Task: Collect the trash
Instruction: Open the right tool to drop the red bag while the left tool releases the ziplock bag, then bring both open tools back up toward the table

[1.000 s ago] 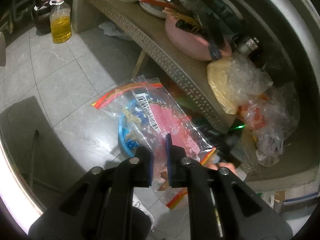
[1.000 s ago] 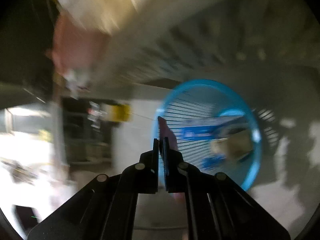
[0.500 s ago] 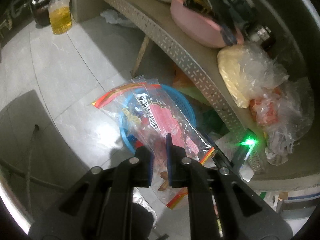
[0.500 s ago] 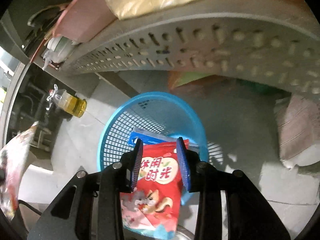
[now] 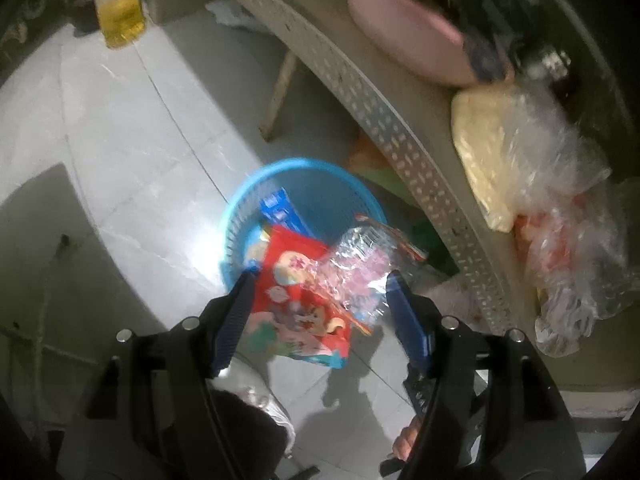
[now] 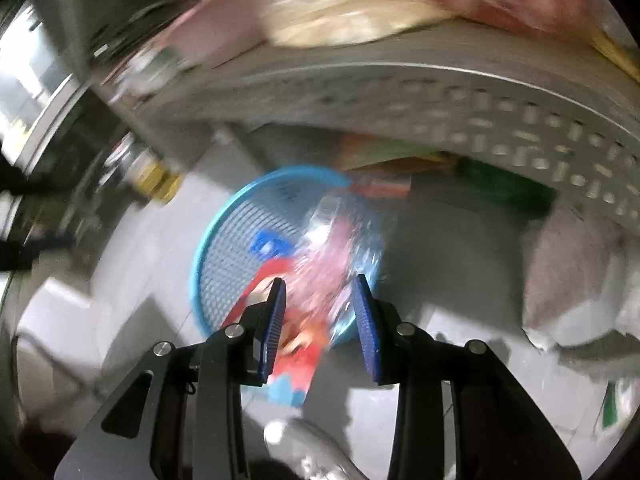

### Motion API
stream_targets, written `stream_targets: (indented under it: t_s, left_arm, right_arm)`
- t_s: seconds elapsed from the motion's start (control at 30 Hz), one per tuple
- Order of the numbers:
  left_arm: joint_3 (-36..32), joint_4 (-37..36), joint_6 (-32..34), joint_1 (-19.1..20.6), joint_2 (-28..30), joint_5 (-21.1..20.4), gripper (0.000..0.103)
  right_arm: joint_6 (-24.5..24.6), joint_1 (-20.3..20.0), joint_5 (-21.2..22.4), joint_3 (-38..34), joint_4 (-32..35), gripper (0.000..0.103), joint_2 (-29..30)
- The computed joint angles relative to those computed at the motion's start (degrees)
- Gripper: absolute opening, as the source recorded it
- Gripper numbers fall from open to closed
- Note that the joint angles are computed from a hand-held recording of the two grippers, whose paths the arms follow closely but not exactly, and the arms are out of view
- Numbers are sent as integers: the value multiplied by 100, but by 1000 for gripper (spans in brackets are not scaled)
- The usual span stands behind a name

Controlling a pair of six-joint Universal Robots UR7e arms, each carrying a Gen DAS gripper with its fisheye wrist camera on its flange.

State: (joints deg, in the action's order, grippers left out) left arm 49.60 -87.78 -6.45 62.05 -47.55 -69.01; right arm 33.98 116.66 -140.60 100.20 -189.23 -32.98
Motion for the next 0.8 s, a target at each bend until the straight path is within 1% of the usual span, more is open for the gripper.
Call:
stream_targets:
  t_s: [0.03,0.07,0.1,0.13,0.2,0.23,0.27,0.33,0.37,0.43,0.5,0.53,0.6,0.63,0.67,0.7,0.8]
  left_arm:
    - [8,-52,62,-24,-87,25,64]
    - [27,-107,129,-40,-183,18,64]
    - [-3,-123,177,-50,-232,-5,65]
    - [25,-161,245,-77,-381,-16,66]
    - [28,-187,337,-106,-551,-54,67]
    - [98,-245,385,-136,-710,-44,67]
    - [147,-279,427,-148,-822,-47,68]
    - [327,-395,486,-194,-1124,-62,69]
    - [381,-433,517,-206,-1234,-75,69]
    - [524,-505,546,-230,-1468,-111,69]
    - [659,-579,512,-240,-1681,-167,70]
    - [721,-590,478,-242,-1799,-200,70]
    - [906,-701,488,-245,-2014,-179,70]
    - [970,-762,504,-247,-2082,-130,70]
    - [1062,-837,523,-250,-2167,-66,70]
    - [1125,-873,530,-249,-2240,-25,70]
    - [1278,-952,457,-209,-2437,-51,70]
  right_arm:
    - [-217,15,187,-3,-14,34,13]
    - [-493,28,465,-10,34,34,24]
    - [-704,33,724,-26,130,34,35]
    - [-925,26,1073,-66,334,34,49]
    - [-1093,-2,1537,-160,731,34,84]
    - [-1162,-48,1856,-242,1066,34,113]
    - [-1181,-82,2025,-292,1259,34,136]
    - [-1177,-196,2502,-460,1752,33,235]
    - [-1189,-231,2628,-550,1950,33,281]
    - [-1251,-290,2689,-820,2477,31,444]
    - [-1187,-303,2494,-1101,2841,29,590]
    - [-1126,-329,2388,-1172,2875,29,622]
    - [-848,-428,2157,-1198,2646,27,607]
    - [-747,-482,2164,-1173,2472,27,579]
    - [-628,-510,2099,-1193,2454,27,555]
    - [-512,-500,1963,-1235,2545,27,531]
    - [-492,-314,1663,-1348,2879,27,462]
